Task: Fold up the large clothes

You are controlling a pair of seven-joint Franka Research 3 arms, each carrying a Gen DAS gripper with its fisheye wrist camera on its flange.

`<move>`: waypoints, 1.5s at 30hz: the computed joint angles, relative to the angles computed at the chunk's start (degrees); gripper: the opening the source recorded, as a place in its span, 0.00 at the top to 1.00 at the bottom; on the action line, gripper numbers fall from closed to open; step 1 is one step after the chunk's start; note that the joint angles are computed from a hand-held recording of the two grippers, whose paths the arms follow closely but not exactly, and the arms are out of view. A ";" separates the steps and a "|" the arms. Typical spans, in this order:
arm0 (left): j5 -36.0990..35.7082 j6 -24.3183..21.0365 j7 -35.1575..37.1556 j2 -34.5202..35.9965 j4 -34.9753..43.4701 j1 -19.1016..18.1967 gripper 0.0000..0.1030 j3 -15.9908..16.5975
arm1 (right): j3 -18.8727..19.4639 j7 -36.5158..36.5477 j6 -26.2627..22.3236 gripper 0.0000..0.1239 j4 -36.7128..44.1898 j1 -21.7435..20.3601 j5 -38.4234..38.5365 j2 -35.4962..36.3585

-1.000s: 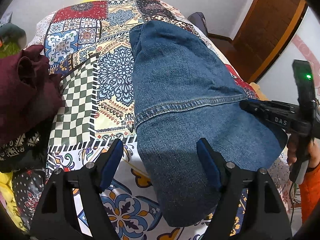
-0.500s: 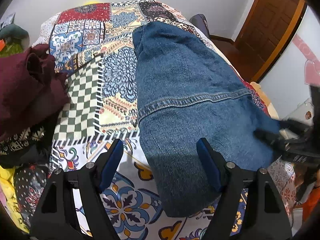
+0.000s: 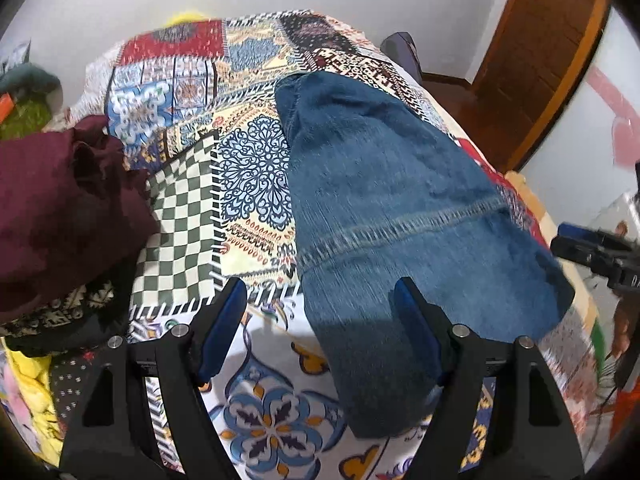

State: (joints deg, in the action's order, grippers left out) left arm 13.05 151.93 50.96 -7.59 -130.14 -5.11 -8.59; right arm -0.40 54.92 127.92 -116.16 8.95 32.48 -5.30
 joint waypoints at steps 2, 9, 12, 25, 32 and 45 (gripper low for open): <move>-9.80 0.29 7.45 1.92 1.27 -1.16 0.27 2.12 | 0.29 1.51 -1.09 0.38 1.86 0.20 -0.58 2.20; -35.71 0.28 26.45 7.88 4.85 0.21 0.27 2.39 | 0.64 2.35 -4.97 0.38 5.78 -0.41 0.26 8.63; -43.73 -0.29 32.50 9.99 6.31 1.60 0.27 1.27 | 0.59 3.27 -7.23 0.27 8.00 -1.40 2.50 11.55; -47.97 -1.00 36.12 15.36 10.73 4.19 0.15 -2.09 | 2.43 2.74 -10.36 0.22 13.96 -3.06 6.21 18.21; -56.78 -2.14 41.92 16.64 12.28 6.38 0.35 -3.61 | 2.33 2.38 -10.57 0.39 12.70 -3.07 6.77 16.49; -48.55 0.22 37.46 8.33 7.76 3.23 0.62 -1.33 | 1.85 3.00 -8.50 0.72 10.00 -1.73 7.11 10.21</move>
State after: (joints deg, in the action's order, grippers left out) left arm -35.50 152.15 88.41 0.75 -122.38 -1.88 -9.92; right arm 1.45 57.92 119.42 -106.16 7.22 39.59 4.91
